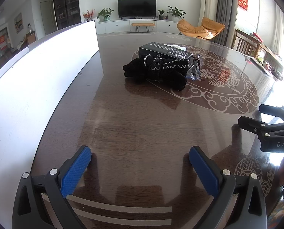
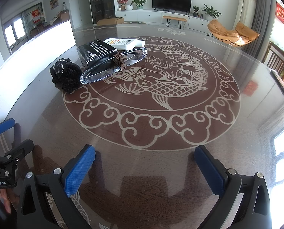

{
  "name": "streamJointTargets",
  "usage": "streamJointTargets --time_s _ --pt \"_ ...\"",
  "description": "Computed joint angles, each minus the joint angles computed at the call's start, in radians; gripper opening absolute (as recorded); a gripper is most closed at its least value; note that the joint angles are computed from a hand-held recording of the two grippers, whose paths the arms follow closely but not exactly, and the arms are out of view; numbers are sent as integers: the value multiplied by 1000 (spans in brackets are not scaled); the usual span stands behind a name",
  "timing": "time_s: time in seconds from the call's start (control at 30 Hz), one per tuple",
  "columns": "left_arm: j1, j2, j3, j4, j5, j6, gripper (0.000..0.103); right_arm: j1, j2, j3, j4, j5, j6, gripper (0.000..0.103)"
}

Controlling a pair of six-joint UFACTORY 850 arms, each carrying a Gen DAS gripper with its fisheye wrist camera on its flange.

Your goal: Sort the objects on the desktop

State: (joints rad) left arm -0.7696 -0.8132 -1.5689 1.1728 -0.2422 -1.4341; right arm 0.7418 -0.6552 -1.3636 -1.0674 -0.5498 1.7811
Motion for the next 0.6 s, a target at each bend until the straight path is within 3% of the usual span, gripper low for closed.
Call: streamJointTargets --time_s 0.6 --pt "-1 2 5 17 4 -16 103 -1 0 1 0 0 0 103"
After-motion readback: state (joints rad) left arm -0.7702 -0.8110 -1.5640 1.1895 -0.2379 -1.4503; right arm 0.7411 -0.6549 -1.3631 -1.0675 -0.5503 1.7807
